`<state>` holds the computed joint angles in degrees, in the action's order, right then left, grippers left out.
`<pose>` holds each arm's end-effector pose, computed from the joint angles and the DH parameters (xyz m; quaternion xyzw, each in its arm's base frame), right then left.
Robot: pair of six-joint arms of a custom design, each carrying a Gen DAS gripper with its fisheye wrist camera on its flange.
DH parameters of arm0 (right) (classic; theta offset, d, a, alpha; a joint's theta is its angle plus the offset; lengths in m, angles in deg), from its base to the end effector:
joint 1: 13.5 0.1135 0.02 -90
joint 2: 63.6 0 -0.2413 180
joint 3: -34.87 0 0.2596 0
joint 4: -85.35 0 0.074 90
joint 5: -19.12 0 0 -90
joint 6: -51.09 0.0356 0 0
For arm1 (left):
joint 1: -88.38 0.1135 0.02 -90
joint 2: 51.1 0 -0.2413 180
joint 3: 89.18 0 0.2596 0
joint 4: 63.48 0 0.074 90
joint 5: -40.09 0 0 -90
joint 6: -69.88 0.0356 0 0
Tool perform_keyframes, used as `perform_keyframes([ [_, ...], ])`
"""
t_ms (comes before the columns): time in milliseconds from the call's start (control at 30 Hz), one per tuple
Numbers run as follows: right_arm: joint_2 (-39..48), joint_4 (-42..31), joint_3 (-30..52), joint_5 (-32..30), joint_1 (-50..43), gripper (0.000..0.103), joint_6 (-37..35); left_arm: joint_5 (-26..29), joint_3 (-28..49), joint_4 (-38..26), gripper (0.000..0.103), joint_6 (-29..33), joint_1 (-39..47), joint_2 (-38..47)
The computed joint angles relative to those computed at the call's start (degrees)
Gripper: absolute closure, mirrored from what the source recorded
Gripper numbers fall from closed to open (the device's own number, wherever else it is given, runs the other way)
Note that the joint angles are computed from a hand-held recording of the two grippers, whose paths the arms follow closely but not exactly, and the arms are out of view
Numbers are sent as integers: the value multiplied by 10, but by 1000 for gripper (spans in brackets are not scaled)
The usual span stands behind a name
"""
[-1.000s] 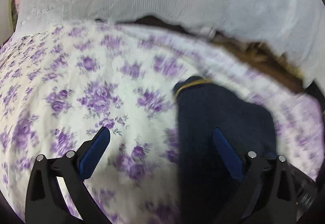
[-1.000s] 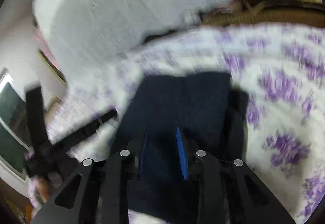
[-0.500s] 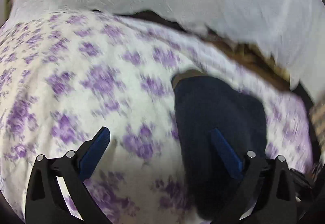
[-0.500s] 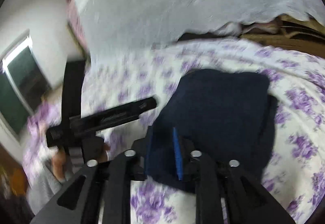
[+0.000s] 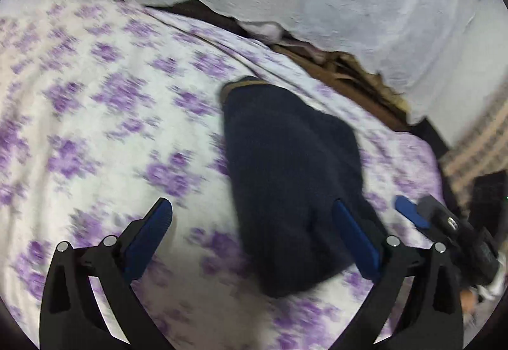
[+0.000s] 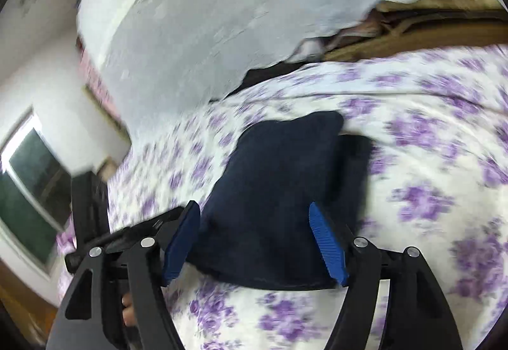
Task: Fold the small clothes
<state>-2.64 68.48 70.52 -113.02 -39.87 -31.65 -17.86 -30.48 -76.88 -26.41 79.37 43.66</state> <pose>0.2005 -0.0727 0.1461 0.1073 0.8587 0.2613 0.4275 0.3107 -0.0684 0.1220 0.1170 0.8991 -0.3010 0.2955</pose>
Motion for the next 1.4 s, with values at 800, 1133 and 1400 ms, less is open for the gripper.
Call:
perform_keyframes([
  [800, 350, 91, 149, -51, -22, 30, 43, 38, 164, -68, 5, -15, -57, 175],
  [1133, 403, 141, 199, -15, 29, 31, 56, -9, 178, -63, 5, 5, -87, 184],
  [1400, 373, 153, 174, 35, 49, 42, 40, -40, 164, -39, 8, 11, -101, 176],
])
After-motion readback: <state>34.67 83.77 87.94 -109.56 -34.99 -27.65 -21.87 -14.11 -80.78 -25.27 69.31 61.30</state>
